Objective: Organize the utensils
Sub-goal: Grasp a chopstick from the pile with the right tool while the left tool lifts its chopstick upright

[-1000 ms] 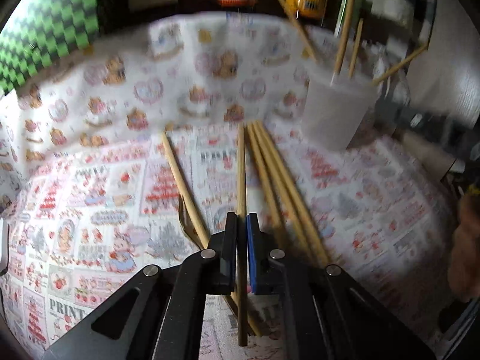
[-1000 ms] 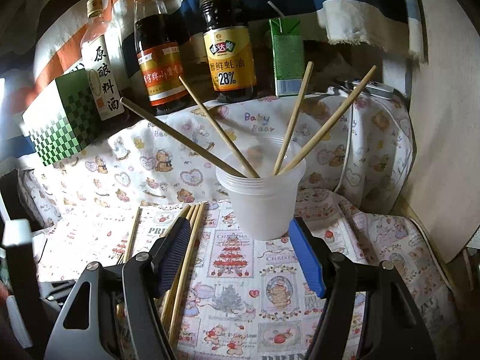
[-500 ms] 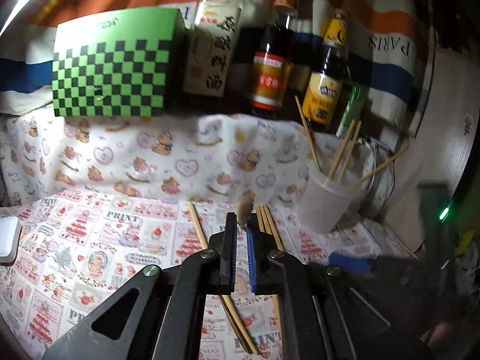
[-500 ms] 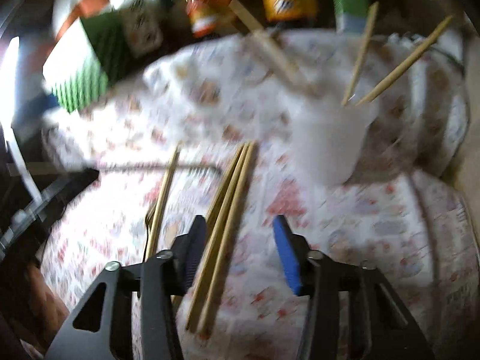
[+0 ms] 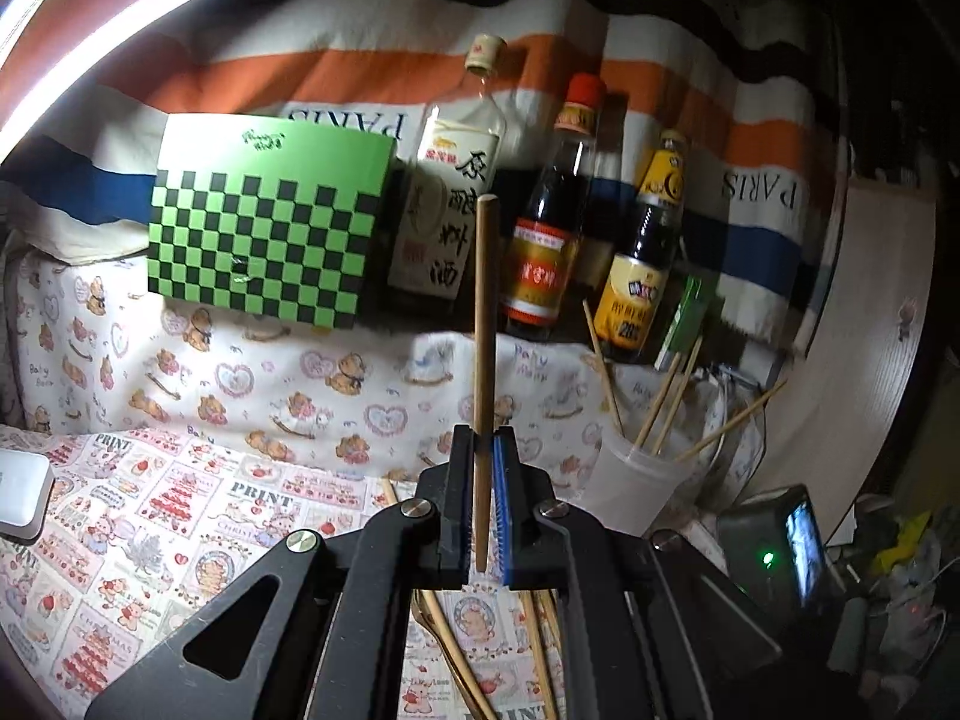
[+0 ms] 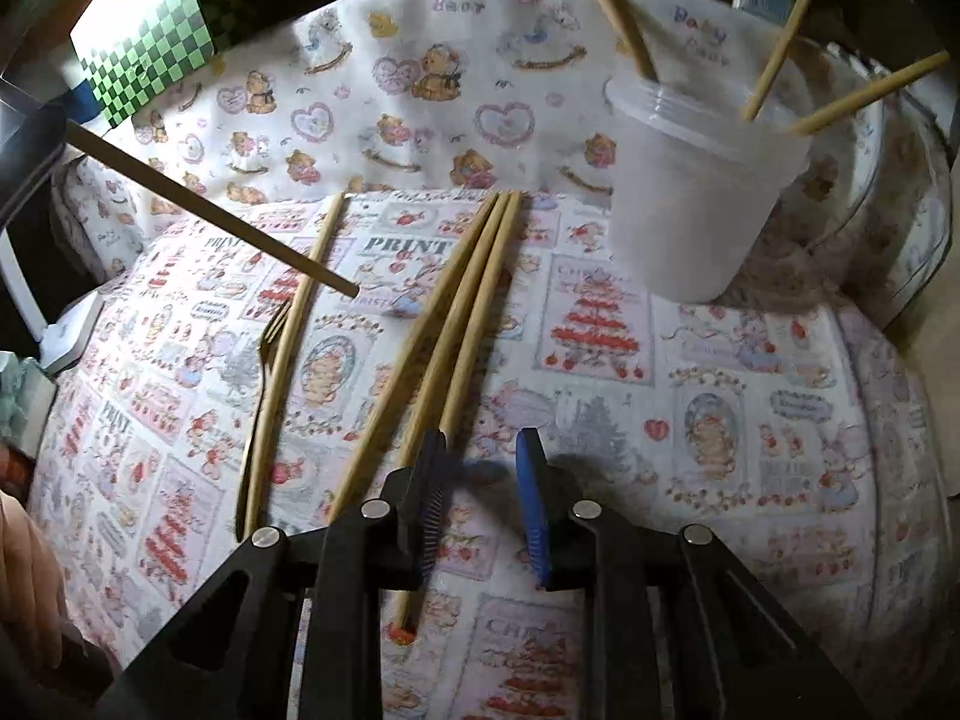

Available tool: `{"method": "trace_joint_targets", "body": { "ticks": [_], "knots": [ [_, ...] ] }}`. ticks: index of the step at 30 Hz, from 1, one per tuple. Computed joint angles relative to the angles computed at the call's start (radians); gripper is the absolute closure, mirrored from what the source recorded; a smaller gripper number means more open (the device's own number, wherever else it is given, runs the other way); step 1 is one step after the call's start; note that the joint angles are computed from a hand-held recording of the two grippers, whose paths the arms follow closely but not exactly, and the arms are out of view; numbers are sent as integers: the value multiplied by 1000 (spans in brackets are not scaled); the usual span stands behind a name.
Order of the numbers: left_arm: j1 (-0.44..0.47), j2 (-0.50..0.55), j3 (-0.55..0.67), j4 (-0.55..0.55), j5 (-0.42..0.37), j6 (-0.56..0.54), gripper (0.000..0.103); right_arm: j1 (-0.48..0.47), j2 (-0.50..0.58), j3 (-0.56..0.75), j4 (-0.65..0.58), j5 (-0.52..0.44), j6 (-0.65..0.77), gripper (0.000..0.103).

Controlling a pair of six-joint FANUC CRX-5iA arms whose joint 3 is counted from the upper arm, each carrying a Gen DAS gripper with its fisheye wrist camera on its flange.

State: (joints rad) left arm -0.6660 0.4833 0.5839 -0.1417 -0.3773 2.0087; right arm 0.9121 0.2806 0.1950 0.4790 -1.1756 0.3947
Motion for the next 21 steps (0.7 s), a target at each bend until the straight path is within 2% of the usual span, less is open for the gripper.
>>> {"method": "trace_joint_targets", "body": {
  "ticks": [3, 6, 9, 11, 16, 19, 21],
  "knots": [
    [-1, -7, 2, -31, -1, 35, 98, 3, 9, 3, 12, -5, 7, 77],
    [-14, 6, 59, -121, -79, 106, 98, 9, 17, 8, 24, -13, 14, 77],
    [-12, -2, 47, -137, -61, 127, 98, 17, 22, 13, 38, -21, 15, 77],
    [-20, -7, 53, -192, -69, 175, 98, 16, 32, 24, 30, -31, 33, 77],
    [-18, -21, 38, -211, -54, 202, 98, 22, 45, 24, 56, -49, 31, 78],
    [-19, -21, 42, -220, -59, 216, 97, 22, 42, 17, 60, -46, 26, 87],
    [-13, -17, 43, -188, -61, 185, 98, 22, 44, 14, 68, -48, 21, 94]
  ]
}}
